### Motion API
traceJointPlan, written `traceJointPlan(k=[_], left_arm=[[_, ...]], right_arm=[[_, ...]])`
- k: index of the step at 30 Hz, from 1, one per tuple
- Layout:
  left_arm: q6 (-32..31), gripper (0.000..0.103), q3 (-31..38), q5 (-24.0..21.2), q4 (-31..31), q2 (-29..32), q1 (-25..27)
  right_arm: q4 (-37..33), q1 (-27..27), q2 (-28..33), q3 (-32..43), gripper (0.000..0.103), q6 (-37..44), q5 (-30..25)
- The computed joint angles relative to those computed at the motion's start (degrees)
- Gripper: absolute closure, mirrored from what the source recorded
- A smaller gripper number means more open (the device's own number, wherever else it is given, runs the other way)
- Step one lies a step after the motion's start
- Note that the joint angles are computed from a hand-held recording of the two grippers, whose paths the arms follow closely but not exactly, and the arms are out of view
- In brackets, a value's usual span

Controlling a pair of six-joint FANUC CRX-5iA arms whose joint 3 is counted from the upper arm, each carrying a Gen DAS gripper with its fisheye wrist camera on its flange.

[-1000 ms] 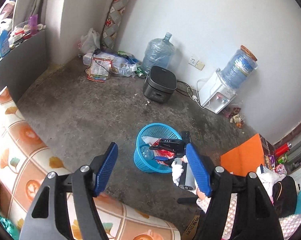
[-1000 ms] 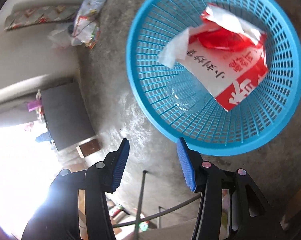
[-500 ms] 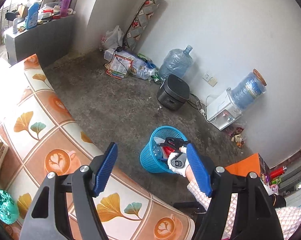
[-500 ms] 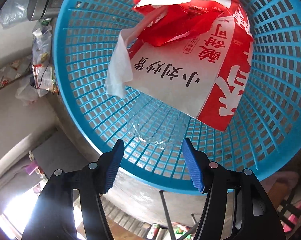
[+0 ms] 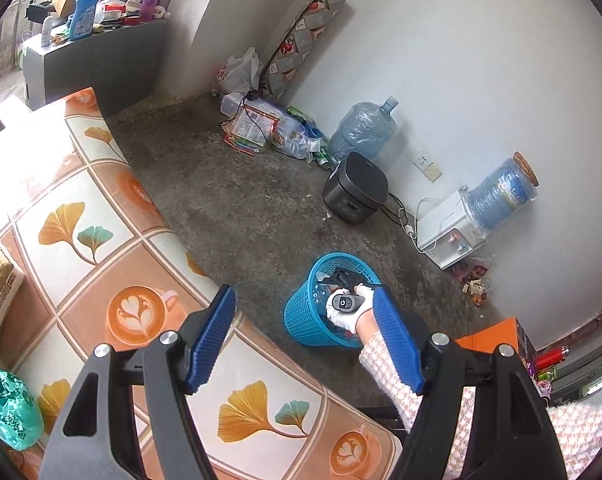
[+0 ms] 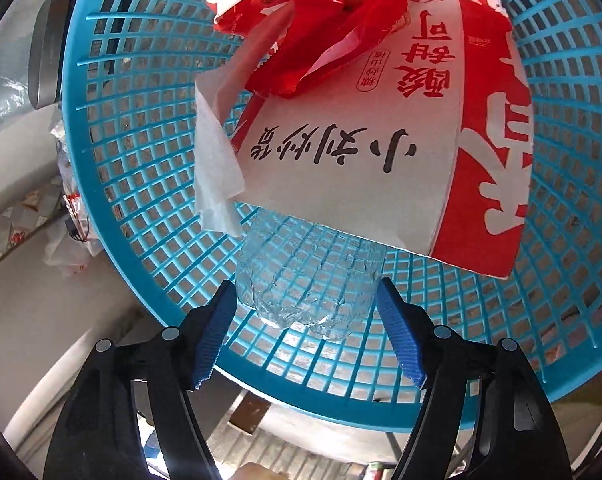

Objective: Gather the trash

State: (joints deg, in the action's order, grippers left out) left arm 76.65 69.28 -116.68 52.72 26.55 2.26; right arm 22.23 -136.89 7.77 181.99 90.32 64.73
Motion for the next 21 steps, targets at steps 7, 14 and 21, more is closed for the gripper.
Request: traceJointPlan(k=[7,14,21], left_arm=[[0.55,0.034,0.1,0.11,-0.14,0.21,0.0],[-0.31,0.034,-2.3,0.78,0.1,-0.83,0.01],[-0.04,0.034,-1.91,0.57,0.46,-1.09,-0.05]], right_arm=[[6.79,4.8,-0.91,-1.15,0.037,-7.86,2.2],[26.8,17.53,-3.48,-6.54,0.037,-26.9,6.18],[35.13,22.41,-3.94,-4.76,0.033,-37.44,5.0]])
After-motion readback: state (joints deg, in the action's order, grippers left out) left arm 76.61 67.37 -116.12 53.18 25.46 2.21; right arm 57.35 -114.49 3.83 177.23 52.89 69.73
